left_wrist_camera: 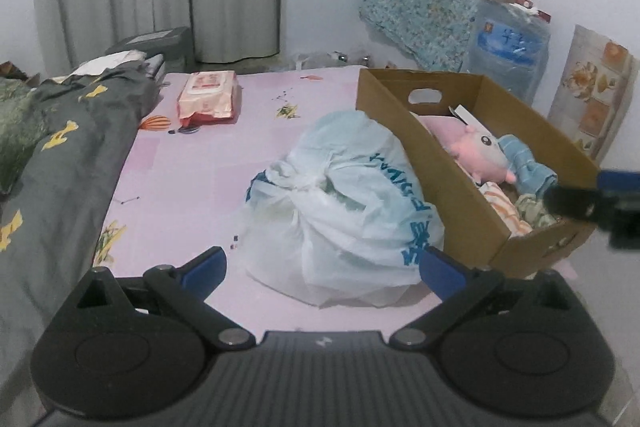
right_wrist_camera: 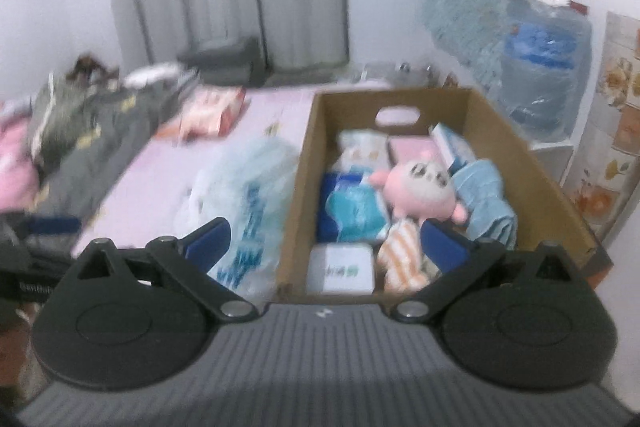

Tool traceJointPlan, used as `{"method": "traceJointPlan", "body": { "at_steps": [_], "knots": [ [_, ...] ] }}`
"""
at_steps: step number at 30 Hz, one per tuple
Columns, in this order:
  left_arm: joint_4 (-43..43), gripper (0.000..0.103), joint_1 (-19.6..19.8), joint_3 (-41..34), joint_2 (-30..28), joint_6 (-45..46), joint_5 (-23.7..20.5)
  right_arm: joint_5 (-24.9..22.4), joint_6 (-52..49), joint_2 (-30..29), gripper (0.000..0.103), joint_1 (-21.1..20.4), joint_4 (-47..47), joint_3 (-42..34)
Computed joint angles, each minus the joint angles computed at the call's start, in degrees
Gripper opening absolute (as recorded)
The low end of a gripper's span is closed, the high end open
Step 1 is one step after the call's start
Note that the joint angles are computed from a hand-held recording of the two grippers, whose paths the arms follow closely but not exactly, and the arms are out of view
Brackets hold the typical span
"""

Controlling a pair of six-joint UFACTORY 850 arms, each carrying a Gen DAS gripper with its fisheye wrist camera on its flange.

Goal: Organize soft objects

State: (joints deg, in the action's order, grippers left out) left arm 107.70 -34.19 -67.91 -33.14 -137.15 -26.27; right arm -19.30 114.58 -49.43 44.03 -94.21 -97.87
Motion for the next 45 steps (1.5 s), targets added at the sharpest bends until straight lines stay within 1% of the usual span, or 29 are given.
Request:
{"method": "traceJointPlan", "body": {
  "at_steps": [2, 3, 5, 7, 8, 11, 14, 16, 18, 20, 25, 29, 37, 45],
  "knots": [
    [-1.19, 0.103, -0.60, 0.18, -0.31, -0.57, -2.00, -0.30, -6.72, -0.61, 0.102, 0.55, 7.03, -0.95],
    [-2.89, 0.103, -0.73, -0.17, -0.59, 0.37, -2.36, -0.67, -8.53, -0.77, 0.102, 0.78, 9.20, -1.10],
    [-6.49, 0.103, -0.55, -1.07, -1.05, 3.88, -1.15, -1.82, -10.13, -0.85, 0.102, 1.15, 11.93, -1.03],
    [-10.26, 0.103, -0.28, -2.31, -1.75, 7.63, 0.42, -2.06, -8.25, -0.43, 0.102, 1.22, 11.68, -0.11],
    [-11.43, 0.103, -0.30, -2.79, -2.12, 8.02, 0.83, -1.31, -6.88, -0.25, 0.102, 0.98, 11.17, 0.29],
    [-10.59, 0.103, -0.56, -3.45, -3.01, 5.61, 2.83, 2.52, -3.74, 0.55, 0.102, 0.03, 11.28, 1.82],
    [-17.91, 0.103, -0.99, -6.11, -4.84, 13.40, 4.95, 5.42, -9.92, 0.65, 0.102, -1.05, 20.49, 2.17],
    [-23.97, 0.103, -1.52, -7.82, -5.85, 20.34, 4.67, 5.19, -8.22, 1.06, 0.102, -1.17, 20.26, 3.25],
    [-27.95, 0.103, -1.94, -9.07, -6.48, 24.88, 3.99, 4.46, -7.10, 1.46, 0.102, -1.17, 19.57, 4.20],
    [-28.51, 0.103, -2.13, -9.61, -6.59, 25.35, 3.73, 3.71, -7.98, 1.58, 0.102, -1.06, 20.41, 4.65],
    [-27.52, 0.103, -2.32, -10.26, -6.26, 24.37, 3.56, 3.54, -14.58, 0.98, 0.102, -1.02, 26.00, 3.92],
    [-27.68, 0.103, -2.54, -10.81, -6.12, 24.47, 3.40, 2.68, -15.50, 0.64, 0.102, -1.05, 26.83, 3.21],
    [-27.93, 0.103, -2.26, -10.98, -6.29, 24.39, 4.17, 3.09, -16.40, 0.43, 0.102, -1.51, 28.13, 3.08],
    [-28.16, 0.102, -2.09, -10.98, -6.39, 24.43, 3.97, 0.95, -19.35, -0.39, 0.102, -1.00, 29.52, 1.51]
  ]
}}
